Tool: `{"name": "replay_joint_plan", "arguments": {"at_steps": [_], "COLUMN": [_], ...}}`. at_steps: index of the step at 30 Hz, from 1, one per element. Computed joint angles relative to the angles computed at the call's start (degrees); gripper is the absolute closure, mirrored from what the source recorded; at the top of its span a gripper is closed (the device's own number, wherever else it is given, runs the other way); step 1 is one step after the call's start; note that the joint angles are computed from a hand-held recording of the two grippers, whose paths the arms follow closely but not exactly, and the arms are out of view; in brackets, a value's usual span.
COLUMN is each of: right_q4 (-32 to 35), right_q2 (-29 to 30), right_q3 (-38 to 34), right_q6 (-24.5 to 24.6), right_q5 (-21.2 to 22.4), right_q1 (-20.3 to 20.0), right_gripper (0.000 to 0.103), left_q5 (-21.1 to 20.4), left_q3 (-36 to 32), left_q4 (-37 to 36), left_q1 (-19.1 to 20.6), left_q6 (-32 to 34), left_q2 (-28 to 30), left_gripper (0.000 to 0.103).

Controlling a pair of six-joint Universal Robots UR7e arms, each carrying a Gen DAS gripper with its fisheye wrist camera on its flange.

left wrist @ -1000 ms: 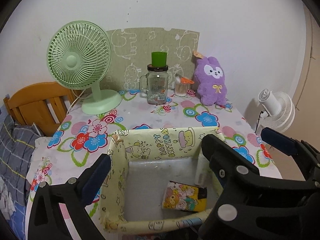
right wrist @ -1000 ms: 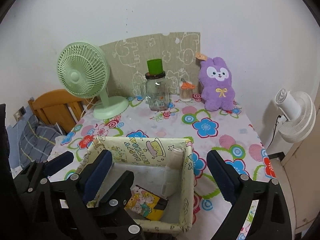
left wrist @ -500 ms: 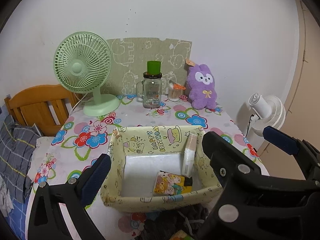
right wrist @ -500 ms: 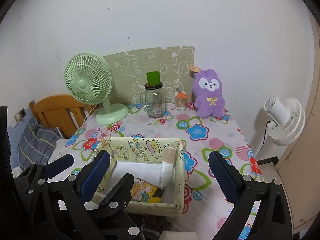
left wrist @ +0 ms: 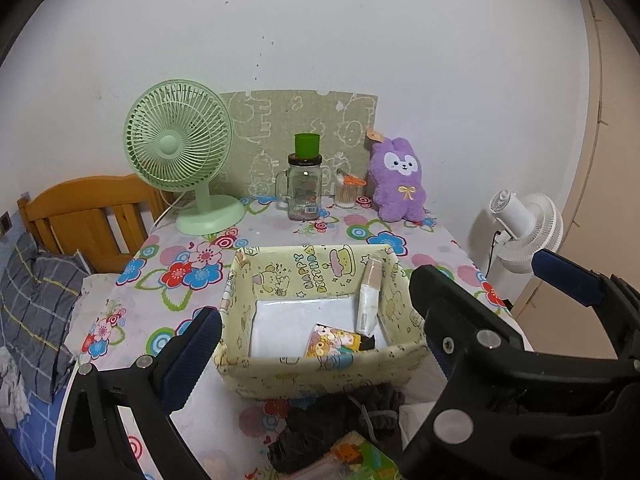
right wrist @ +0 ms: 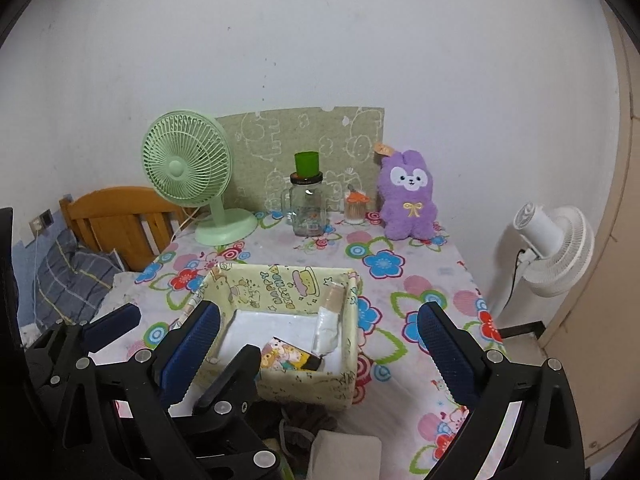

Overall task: Organize soft objects
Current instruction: 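Withdraw both tools from the fabric box back toward the remaining items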

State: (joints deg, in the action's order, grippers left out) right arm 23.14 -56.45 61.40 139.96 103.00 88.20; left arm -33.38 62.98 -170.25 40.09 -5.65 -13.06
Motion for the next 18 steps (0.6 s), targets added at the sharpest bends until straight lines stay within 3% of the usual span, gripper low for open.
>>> {"name": "replay_joint_plan", "arguments": {"at_steps": [9, 18], "right_q4": [-5.3, -5.9], "right_q2": [-5.2, -8.0], "right_q3": [8.3, 13.0], "right_q6": [-1.6, -1.3], "right_q5": [-0.3, -2.3], "right_q1": [-0.2, -1.5], "right_gripper": [0.003, 0.003], "left_q5": [0.7, 1.7], "left_q3": [5.5, 9.7], "left_q4": [-3.8, -6.5], "left_q1": [-1.6, -2.8], "left_q6": [-0.5, -1.3], "left_q2": [-1.6, -2.4], "left_gripper": [0.000, 0.000]}}
